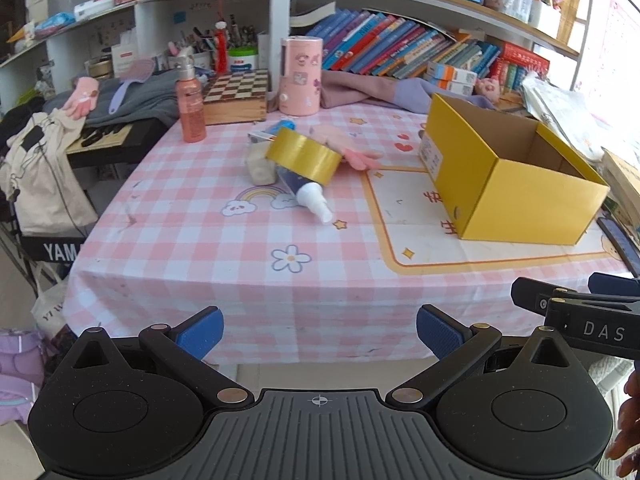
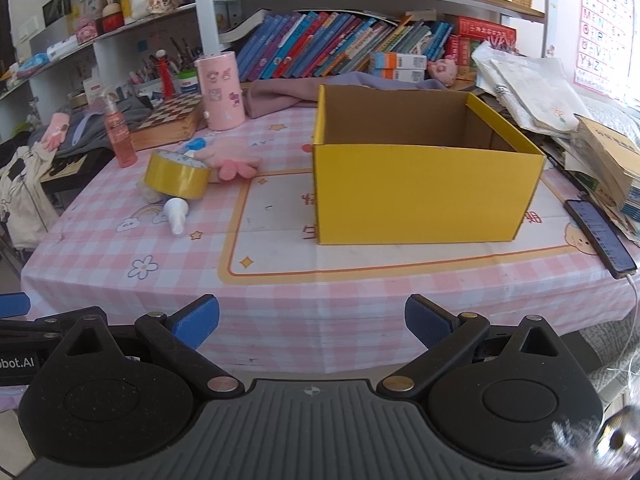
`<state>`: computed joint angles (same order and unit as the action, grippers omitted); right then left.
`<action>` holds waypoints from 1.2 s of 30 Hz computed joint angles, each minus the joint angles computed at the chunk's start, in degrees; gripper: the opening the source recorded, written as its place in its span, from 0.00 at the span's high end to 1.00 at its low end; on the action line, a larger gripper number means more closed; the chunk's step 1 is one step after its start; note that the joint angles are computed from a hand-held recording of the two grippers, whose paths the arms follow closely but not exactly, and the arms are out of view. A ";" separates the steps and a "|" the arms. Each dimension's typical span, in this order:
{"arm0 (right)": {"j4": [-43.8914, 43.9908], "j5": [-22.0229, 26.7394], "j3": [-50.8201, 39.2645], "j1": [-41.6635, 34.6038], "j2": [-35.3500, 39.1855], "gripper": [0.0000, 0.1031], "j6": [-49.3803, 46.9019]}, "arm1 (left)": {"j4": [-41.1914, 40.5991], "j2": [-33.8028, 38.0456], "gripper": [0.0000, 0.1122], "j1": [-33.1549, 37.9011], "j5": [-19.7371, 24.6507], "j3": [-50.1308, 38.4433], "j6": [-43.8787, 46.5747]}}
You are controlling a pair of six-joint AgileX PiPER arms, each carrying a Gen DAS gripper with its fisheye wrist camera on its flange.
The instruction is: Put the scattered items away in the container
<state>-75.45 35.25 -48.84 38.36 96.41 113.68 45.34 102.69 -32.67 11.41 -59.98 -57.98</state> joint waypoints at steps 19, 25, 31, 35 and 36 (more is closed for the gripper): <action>-12.15 -10.06 -5.64 -3.54 4.38 0.40 2.65 | 17.21 0.49 0.09 3.02 -0.46 0.47 -19.74; -10.98 -13.47 -10.60 -6.95 7.83 0.40 -1.93 | 11.56 3.89 0.10 4.31 -0.76 -4.19 -13.42; -10.95 -17.37 -16.76 -10.60 11.43 0.40 -5.79 | 3.94 8.43 0.16 4.86 -0.01 -11.18 -3.93; -6.24 -20.43 -21.69 -13.07 14.38 0.43 -12.99 | -4.64 11.87 0.16 5.30 1.13 -16.74 5.33; -4.00 -21.19 -22.89 -13.69 15.11 0.43 -15.74 | -6.90 12.80 0.16 5.41 1.57 -18.24 7.68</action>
